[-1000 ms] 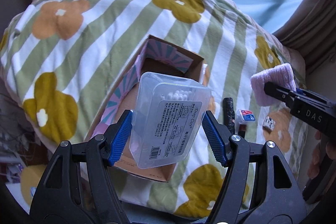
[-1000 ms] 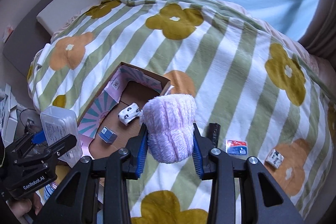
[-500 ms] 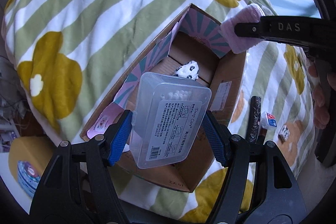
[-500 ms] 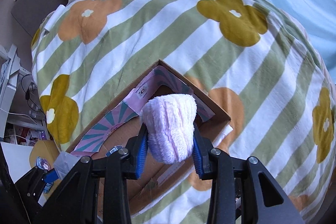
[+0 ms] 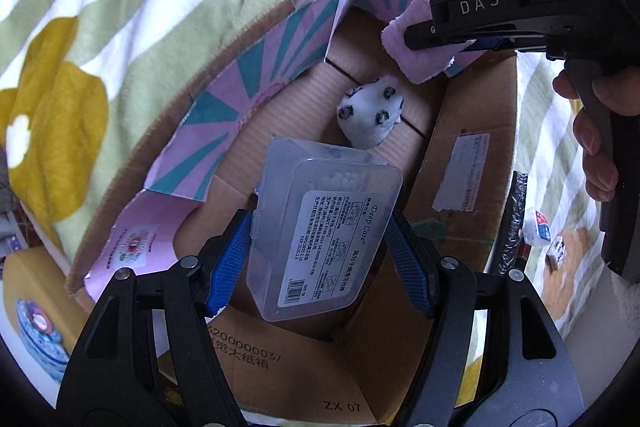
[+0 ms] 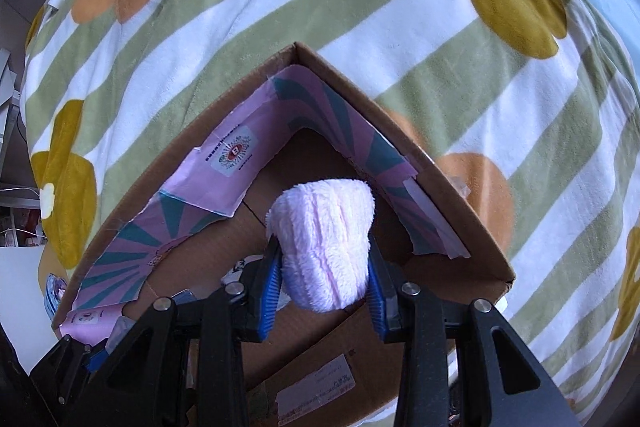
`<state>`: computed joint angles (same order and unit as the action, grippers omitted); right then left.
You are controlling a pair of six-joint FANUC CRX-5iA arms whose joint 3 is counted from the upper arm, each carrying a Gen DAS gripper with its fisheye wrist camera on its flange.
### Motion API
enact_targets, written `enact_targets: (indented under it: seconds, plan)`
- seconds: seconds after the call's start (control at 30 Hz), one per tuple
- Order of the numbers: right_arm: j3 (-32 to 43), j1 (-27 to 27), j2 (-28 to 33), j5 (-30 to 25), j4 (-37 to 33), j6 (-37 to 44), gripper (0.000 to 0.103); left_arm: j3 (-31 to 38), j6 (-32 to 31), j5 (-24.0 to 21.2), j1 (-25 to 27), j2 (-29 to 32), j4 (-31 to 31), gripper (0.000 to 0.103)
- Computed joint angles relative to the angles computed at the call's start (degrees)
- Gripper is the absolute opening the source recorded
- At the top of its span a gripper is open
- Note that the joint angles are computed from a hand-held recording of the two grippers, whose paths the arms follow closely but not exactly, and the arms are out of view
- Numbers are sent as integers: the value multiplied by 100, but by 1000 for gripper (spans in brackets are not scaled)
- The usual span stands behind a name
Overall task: Organize objects
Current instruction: 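Open both grippers to drop the clear case and hair tie into the box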
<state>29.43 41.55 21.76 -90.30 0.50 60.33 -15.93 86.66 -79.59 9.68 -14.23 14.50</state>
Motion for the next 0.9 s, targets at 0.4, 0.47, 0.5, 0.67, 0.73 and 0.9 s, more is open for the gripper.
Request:
enact_targets:
  seconds: [0.4, 0.47, 0.5, 0.67, 0.73, 0.9]
  plan:
    - [-297, -51, -173, 82, -197, 89, 102, 371, 169, -95, -547, 227, -446, 103]
    - [-346, -73, -220, 92, -262, 110, 102, 358, 216, -119, -559, 247, -423, 103]
    - [-375, -77, -249, 105, -273, 110, 102, 322, 217, -117, -540, 241, -364, 103]
    - [-430, -81, -361, 113, -312, 93, 102, 343, 249, -219, -564, 277, -396, 103]
    - [-319, -120, -347, -3, -418, 129, 102, 347, 244, -250, -554, 275, -384, 103]
    - [-254, -70, -463, -177, -390, 122, 102, 413, 193, -299, -502, 200, -346, 103]
